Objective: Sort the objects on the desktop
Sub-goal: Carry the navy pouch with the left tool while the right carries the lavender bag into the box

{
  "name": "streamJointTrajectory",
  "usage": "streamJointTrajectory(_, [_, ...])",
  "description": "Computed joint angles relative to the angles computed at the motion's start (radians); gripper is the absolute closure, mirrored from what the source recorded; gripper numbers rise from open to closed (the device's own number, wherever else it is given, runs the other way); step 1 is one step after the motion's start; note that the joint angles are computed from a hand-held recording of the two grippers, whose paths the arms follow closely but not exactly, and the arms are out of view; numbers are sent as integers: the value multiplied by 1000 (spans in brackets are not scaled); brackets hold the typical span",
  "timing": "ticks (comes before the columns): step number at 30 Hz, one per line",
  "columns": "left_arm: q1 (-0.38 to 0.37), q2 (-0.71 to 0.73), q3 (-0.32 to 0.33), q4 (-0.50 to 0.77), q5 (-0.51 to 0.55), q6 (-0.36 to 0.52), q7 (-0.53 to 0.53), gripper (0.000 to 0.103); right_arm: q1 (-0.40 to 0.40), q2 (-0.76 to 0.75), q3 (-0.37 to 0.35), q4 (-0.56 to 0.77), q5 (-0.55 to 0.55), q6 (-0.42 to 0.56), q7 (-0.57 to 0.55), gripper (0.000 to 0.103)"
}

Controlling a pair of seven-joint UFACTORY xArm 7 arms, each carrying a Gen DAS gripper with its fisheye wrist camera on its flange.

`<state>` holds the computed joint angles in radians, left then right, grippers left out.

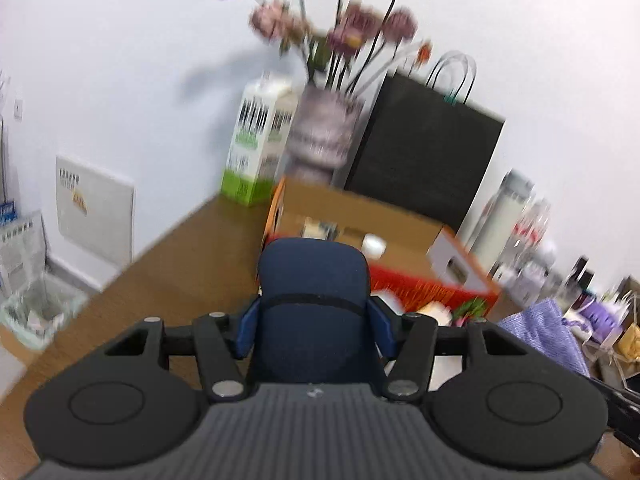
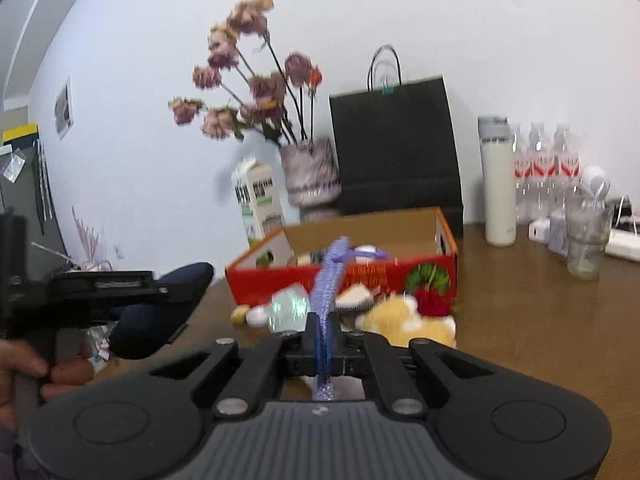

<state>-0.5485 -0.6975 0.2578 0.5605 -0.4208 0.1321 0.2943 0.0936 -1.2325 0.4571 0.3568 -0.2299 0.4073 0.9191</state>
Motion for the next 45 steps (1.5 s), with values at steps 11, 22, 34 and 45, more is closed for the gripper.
streamJointTrajectory(11, [-249,381,178,498,-151,152,103,45,-335,374,-58,296,-82,-221,-188,101])
streamJointTrajectory(22, [-129,1151,159,1259,-36,509,-85,45,-476,1149,1,905,-240,59,-228,101])
streamJointTrajectory(34, [22,1312,2,1478,66,682,-215,34,-273,1473,-104,1219,-395,553,-295,82])
streamJointTrajectory(45, [120,1077,-108,1357,193,705,-214,4,-202,1207,-248,1118,-180,496,-380,53])
